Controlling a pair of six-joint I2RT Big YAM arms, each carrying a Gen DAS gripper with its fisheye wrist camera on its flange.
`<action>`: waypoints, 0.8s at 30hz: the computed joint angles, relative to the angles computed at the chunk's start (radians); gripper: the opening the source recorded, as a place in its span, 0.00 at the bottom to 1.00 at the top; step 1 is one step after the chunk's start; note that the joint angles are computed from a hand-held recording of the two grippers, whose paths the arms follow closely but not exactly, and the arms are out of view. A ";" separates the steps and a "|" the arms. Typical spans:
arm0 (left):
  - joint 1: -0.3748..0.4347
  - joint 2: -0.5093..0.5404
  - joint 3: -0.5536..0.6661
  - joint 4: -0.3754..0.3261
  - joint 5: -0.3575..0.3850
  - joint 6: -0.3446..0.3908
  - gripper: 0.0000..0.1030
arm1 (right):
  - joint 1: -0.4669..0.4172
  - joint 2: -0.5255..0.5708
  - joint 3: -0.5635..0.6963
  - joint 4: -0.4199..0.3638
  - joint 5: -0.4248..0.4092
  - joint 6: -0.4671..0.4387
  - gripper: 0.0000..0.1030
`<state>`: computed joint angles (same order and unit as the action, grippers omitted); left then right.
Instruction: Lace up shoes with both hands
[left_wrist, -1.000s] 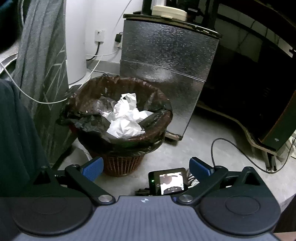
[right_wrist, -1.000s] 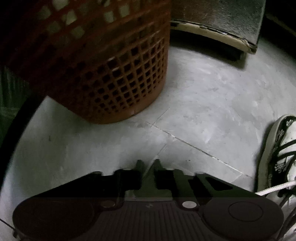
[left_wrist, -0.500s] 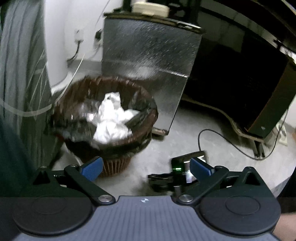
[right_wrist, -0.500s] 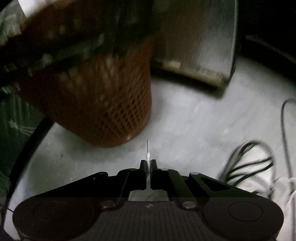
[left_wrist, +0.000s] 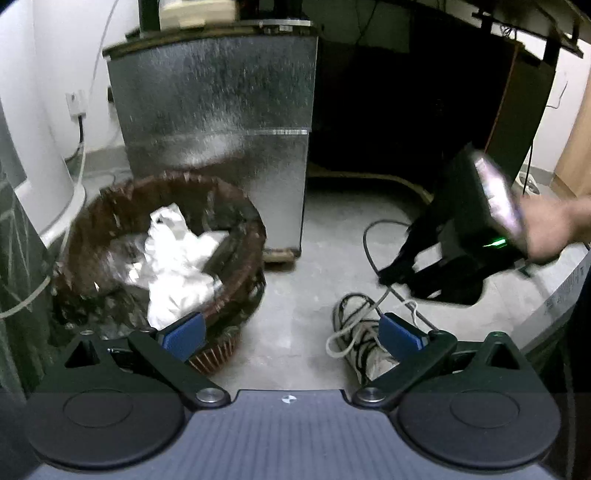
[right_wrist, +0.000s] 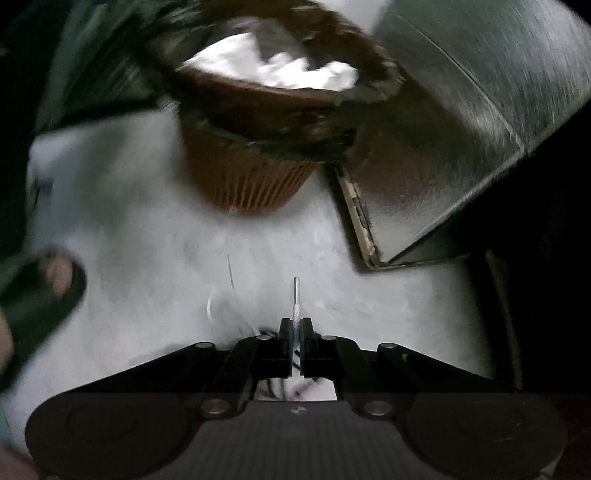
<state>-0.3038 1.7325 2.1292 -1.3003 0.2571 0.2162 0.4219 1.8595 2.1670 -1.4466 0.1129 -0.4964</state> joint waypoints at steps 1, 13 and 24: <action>-0.004 -0.004 -0.008 -0.003 -0.008 0.002 1.00 | 0.004 -0.011 -0.003 -0.012 0.013 -0.048 0.04; -0.045 0.013 -0.009 -0.057 0.013 0.067 1.00 | -0.012 -0.164 -0.161 -0.032 0.275 -0.605 0.04; -0.091 0.157 0.001 -0.137 0.149 0.106 0.77 | -0.022 -0.266 -0.386 0.091 0.271 -0.873 0.04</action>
